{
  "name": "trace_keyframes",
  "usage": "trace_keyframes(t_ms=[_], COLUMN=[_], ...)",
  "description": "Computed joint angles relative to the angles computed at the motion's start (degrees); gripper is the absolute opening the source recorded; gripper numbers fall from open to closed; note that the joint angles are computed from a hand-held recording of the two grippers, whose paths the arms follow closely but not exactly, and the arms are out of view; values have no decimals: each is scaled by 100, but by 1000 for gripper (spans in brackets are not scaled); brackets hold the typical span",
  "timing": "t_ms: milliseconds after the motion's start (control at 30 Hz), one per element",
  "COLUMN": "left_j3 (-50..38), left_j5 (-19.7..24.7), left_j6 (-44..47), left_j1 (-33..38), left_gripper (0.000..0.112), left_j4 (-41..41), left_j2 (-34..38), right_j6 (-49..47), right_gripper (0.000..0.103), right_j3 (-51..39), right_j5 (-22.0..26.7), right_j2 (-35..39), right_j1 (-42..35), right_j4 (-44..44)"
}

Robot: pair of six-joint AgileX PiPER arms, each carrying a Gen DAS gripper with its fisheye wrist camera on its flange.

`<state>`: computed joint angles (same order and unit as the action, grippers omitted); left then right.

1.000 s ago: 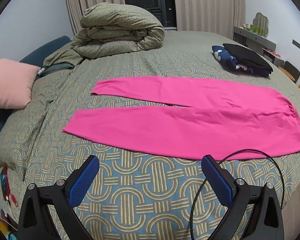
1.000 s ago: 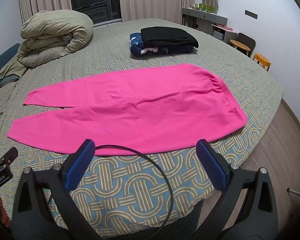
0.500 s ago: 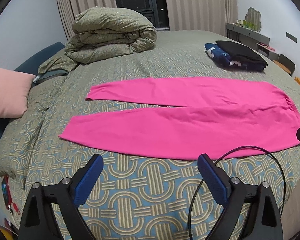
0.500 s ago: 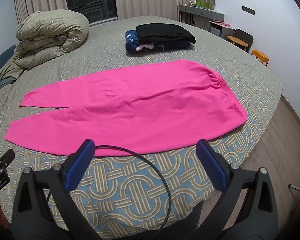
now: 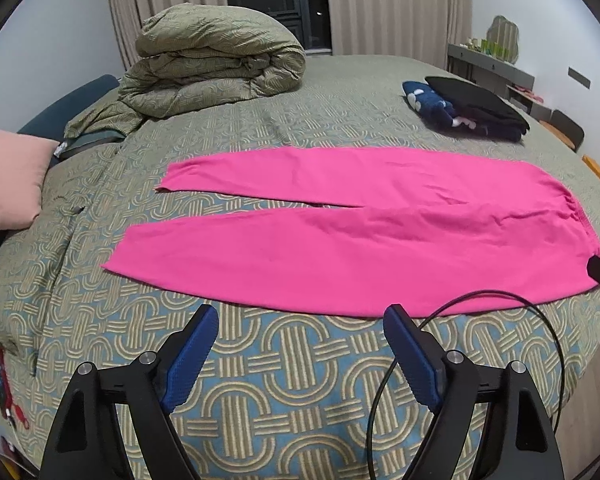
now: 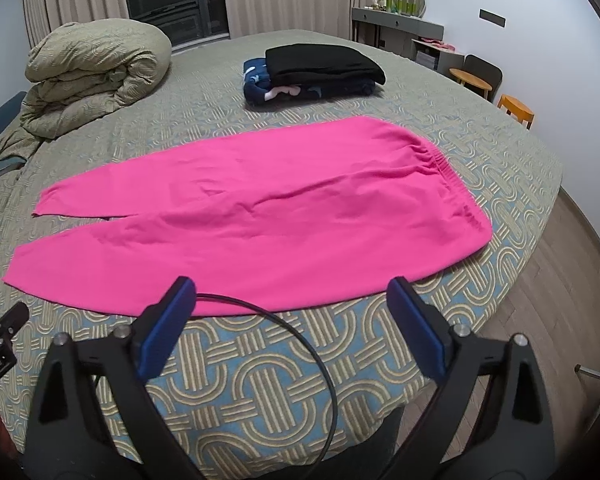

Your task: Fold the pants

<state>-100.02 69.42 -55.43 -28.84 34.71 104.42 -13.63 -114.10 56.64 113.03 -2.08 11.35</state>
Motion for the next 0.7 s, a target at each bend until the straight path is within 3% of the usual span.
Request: trace_keyframes(t_ms=[700], left_j3=[282], left_j5=[-277], left_j6=[54], left_j1=[69], left_gripper=[85], left_j4=[1], left_j2=[-172], right_j6=[-18], right_gripper=[85], right_j3=[-16], right_j5=[-18], right_j2=[37], right_j1=[0], right_j4=[-30])
